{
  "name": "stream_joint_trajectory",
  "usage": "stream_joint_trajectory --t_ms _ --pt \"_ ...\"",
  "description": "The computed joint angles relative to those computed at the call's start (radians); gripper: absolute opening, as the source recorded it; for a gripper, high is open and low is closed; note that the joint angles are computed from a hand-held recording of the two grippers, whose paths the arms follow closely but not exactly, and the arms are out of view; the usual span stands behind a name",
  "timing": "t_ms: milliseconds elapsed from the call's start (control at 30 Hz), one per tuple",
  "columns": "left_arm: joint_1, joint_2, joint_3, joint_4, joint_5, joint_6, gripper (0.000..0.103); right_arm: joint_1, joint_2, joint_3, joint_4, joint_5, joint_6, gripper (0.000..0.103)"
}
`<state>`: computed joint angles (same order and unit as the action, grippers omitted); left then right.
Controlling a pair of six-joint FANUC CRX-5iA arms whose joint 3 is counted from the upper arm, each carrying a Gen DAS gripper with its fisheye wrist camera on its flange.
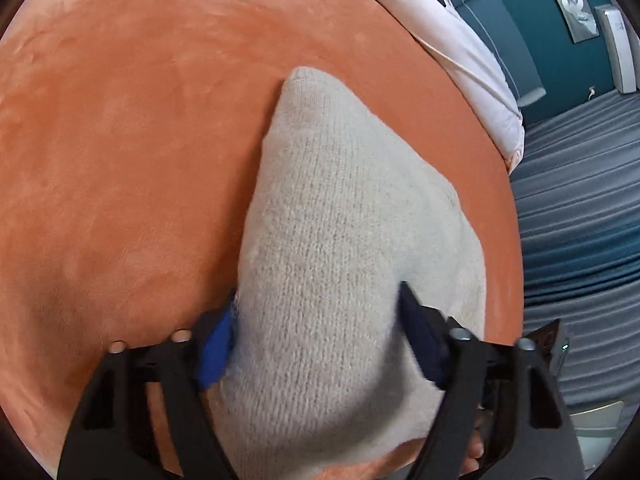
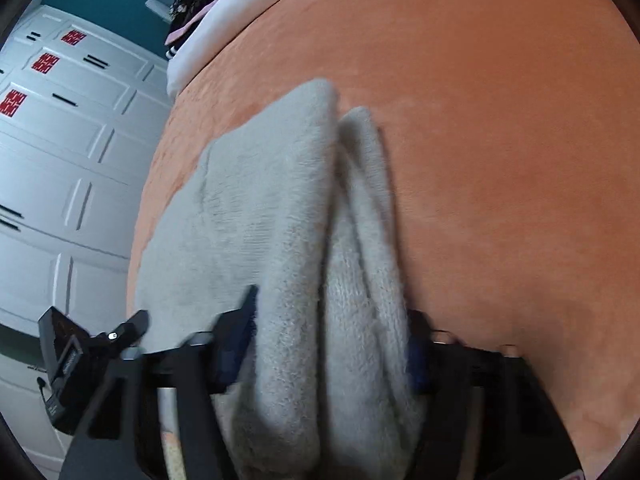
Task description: Fold small clothes
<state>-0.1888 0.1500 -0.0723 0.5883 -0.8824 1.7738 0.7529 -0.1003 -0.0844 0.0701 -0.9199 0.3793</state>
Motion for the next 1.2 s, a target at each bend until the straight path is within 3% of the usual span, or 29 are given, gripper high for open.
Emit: stream_joint_trajectory --t_ms 33,67,233,300,367,400,433,467,500,567,633,667,767,800,867,900,933,1000,1100,1167,1200 --pt "-0.004 0.0 0.018 0.017 0.005 -0.039 0.05 0.003 0.007 0.033 0.025 -0.023 0.023 0.03" --pt "-0.007 -0.006 0.032 0.03 0.007 -0.07 0.047 0.027 -0.011 0.027 0.102 0.006 0.009 0.029" --pt "-0.024 -0.018 0.073 0.15 0.081 -0.203 0.048 0.063 -0.086 0.029 0.333 0.103 -0.008 0.03" --pt "-0.034 0.023 0.12 0.081 0.068 -0.176 0.054 0.029 -0.094 0.024 0.317 0.085 0.016 0.034" --pt "-0.054 0.088 0.217 -0.086 -0.009 -0.07 0.056 -0.031 -0.073 0.025 0.223 0.026 0.084 0.041" --pt "-0.059 0.114 0.244 -0.147 -0.061 -0.022 0.052 -0.073 -0.036 0.043 0.152 -0.061 0.109 0.04" --pt "-0.06 0.12 0.229 -0.155 -0.072 -0.005 0.051 -0.092 -0.006 0.055 0.133 -0.141 0.091 0.029" --pt "-0.055 0.091 0.175 -0.111 -0.031 -0.011 0.052 -0.09 -0.011 0.028 0.152 -0.168 0.042 0.029" --pt "-0.049 0.053 0.123 -0.077 0.01 -0.007 0.051 -0.08 -0.049 0.006 0.166 -0.144 0.01 0.029" --pt "-0.055 0.009 0.119 -0.138 0.012 0.027 0.052 -0.015 -0.131 -0.069 0.296 -0.089 -0.098 0.031" --pt "-0.073 -0.009 0.135 -0.191 0.001 0.049 0.053 0.034 -0.183 -0.107 0.348 -0.035 -0.134 0.033" --pt "-0.086 -0.005 0.15 -0.206 -0.018 0.042 0.053 0.042 -0.182 -0.098 0.323 -0.029 -0.102 0.036" --pt "-0.119 0.035 0.197 -0.248 -0.086 0.04 0.053 0.041 -0.078 -0.018 0.231 -0.135 0.051 0.05" --pt "-0.132 0.06 0.222 -0.279 -0.125 0.061 0.053 0.039 -0.034 0.001 0.214 -0.198 0.071 0.05" --pt "-0.142 0.065 0.22 -0.318 -0.14 0.102 0.049 0.045 -0.024 -0.02 0.221 -0.184 0.044 0.05" --pt "-0.138 0.065 0.213 -0.322 -0.137 0.116 0.044 0.05 -0.033 -0.033 0.238 -0.166 0.017 0.042" --pt "-0.127 0.057 0.192 -0.297 -0.128 0.113 0.033 0.043 -0.038 -0.026 0.219 -0.153 0.021 0.015" --pt "-0.104 0.037 0.158 -0.237 -0.116 0.103 0.023 0.035 -0.098 -0.048 0.201 -0.092 0.002 0.013" --pt "-0.094 0.053 0.188 -0.244 -0.15 0.098 0.021 0.047 -0.166 -0.079 0.286 -0.031 -0.006 0.012" --pt "-0.1 0.068 0.208 -0.267 -0.168 0.112 0.021 0.036 -0.15 -0.071 0.266 -0.069 0.045 0.012" --pt "-0.107 0.078 0.223 -0.285 -0.179 0.12 0.021 0.025 -0.112 -0.055 0.24 -0.13 0.082 0.012"
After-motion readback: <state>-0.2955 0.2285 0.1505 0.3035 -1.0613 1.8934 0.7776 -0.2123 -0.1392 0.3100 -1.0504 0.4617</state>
